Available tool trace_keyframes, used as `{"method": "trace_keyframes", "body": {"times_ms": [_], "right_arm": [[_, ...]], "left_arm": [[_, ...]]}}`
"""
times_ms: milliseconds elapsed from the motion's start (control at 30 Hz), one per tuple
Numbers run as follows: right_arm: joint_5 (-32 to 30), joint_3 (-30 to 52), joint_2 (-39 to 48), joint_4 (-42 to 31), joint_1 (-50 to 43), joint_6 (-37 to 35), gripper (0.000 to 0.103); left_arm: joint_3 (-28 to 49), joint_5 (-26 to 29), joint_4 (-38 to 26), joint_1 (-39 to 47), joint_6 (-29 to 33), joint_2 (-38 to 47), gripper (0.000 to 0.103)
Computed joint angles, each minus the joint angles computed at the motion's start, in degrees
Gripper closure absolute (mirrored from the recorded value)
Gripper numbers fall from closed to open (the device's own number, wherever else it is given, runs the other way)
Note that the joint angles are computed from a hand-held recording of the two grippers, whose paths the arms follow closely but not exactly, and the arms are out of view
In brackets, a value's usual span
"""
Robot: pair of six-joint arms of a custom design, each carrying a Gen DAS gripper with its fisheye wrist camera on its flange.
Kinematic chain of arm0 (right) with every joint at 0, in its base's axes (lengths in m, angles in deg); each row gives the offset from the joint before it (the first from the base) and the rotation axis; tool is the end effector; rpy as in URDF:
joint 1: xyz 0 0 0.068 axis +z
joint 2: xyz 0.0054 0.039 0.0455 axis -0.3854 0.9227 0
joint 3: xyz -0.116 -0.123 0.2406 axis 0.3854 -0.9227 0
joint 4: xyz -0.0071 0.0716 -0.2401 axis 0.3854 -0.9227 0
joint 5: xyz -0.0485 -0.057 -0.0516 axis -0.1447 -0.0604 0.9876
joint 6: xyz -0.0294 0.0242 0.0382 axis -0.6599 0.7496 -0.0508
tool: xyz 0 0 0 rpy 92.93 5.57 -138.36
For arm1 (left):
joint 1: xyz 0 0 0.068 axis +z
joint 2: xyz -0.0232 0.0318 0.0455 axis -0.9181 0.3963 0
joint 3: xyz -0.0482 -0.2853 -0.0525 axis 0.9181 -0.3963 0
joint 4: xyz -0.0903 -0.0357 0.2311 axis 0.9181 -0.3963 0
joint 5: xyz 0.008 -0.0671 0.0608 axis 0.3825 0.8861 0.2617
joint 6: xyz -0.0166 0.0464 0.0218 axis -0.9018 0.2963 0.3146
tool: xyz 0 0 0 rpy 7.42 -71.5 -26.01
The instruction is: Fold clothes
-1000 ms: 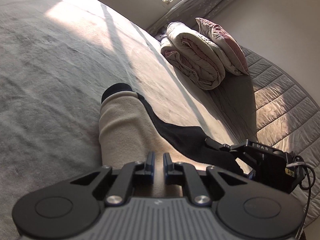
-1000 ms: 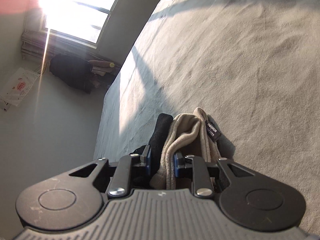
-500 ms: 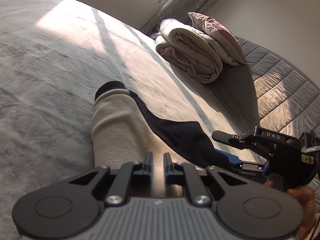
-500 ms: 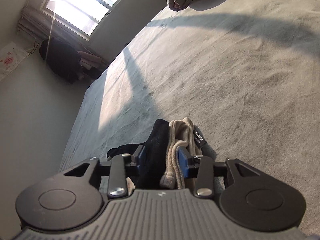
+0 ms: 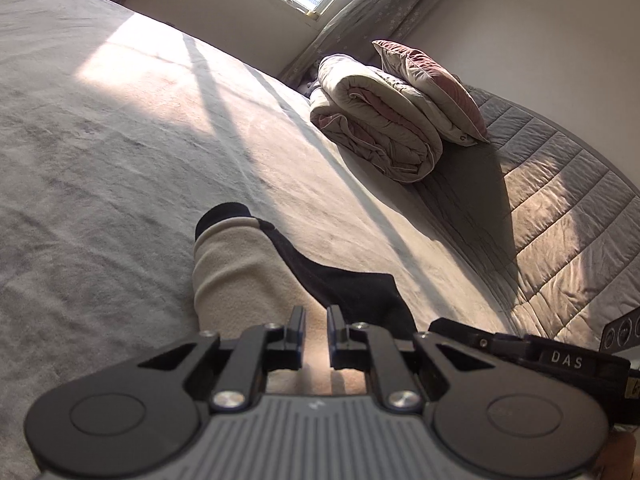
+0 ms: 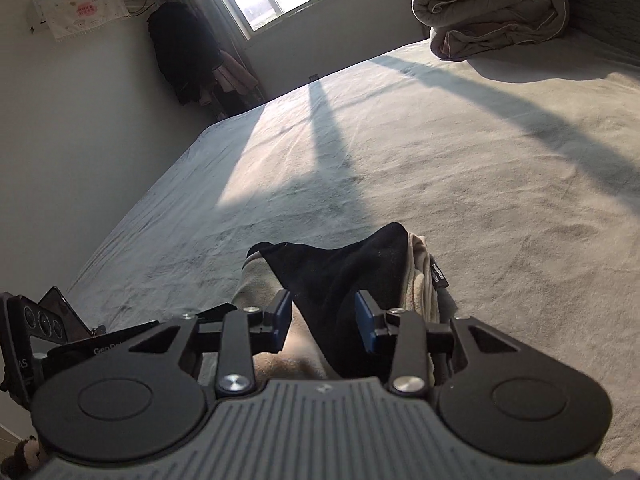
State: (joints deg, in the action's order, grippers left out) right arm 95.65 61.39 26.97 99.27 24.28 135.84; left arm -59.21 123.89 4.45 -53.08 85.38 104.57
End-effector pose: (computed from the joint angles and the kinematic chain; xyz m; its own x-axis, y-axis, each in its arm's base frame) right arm 0.1673 0.1573 0.1474 -0.6027 0.3575 -0.7134 0.0222 0.9012 0.4328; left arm 0.2265 0.0254 0.1186 -0.7301 -0.0802 -0.6786 0.4308 0.7169 -0.5482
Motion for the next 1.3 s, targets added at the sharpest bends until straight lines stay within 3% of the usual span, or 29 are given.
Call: {"method": "trace_keyframes", "body": {"times_ms": [67,100,200,233,300,367,433,500,733,867,1000,1033,1100,1167,1233,1300], "right_arm": [[-2.0,-0.7,2.2,0.7,-1.8,0.5,0.066],[-4.2,-1.6,4.0,2.1,-3.4,1.4,0.073],[-8.6,-4.3,4.2,5.3,-6.2,3.9,0.074],[-8.9,-5.1,1.6,4.8,-6.2,4.6,0.073],[-8.3,-6.5,-3.8,2.7,-5.8,5.5,0.059],[-9.6,-7.2,-7.6,-0.1,-6.5,7.4,0.057],[-13.9,-9.1,-8.1,2.7,-8.8,9.9,0.056],[-19.2,-10.1,-6.0,6.1,-11.5,12.9,0.055],[-25.7,-10.7,-6.0,4.9,-14.6,22.8,0.054],[-26.3,-10.1,-5.3,5.8,-12.7,25.1,0.04],[-21.3,-8.6,0.8,10.1,-9.0,26.9,0.038],[-18.9,-8.4,1.9,10.5,-8.0,27.9,0.039],[-14.4,-8.1,2.8,10.6,-6.6,29.3,0.062],[-11.1,-7.9,0.3,7.9,-6.0,28.3,0.07],[-8.6,-5.6,-1.0,1.2,-5.6,25.9,0.07],[-9.7,-5.8,0.8,2.0,-6.4,26.0,0.071]], "left_arm": [[0.3,-0.7,-1.7,-0.6,2.4,1.4,0.094],[0.7,-0.1,-2.4,-0.1,2.8,2.1,0.094],[4.3,3.4,-10.9,3.4,3.8,1.7,0.088],[5.1,4.0,-12.8,4.6,4.1,1.2,0.085],[6.4,4.7,-16.0,6.8,4.6,0.1,0.069],[7.4,5.3,-17.7,8.7,5.2,0.2,0.065],[8.5,5.5,-19.4,9.4,5.7,1.0,0.065],[8.2,4.7,-19.0,9.2,5.3,1.5,0.066],[6.3,-0.3,-14.7,7.1,5.8,3.1,0.067],[5.9,-0.7,-13.0,6.6,5.0,3.6,0.067],[4.1,-1.9,-9.0,5.2,3.1,3.3,0.067],[3.4,-2.3,-7.9,4.8,2.6,2.8,0.067],[2.9,-2.5,-7.4,4.3,2.5,2.0,0.067],[2.7,-1.7,-7.7,4.2,3.5,1.8,0.067],[2.2,-1.4,-7.6,3.7,4.9,1.6,0.066],[1.7,-2.8,-7.2,3.1,6.0,1.1,0.064]]}}
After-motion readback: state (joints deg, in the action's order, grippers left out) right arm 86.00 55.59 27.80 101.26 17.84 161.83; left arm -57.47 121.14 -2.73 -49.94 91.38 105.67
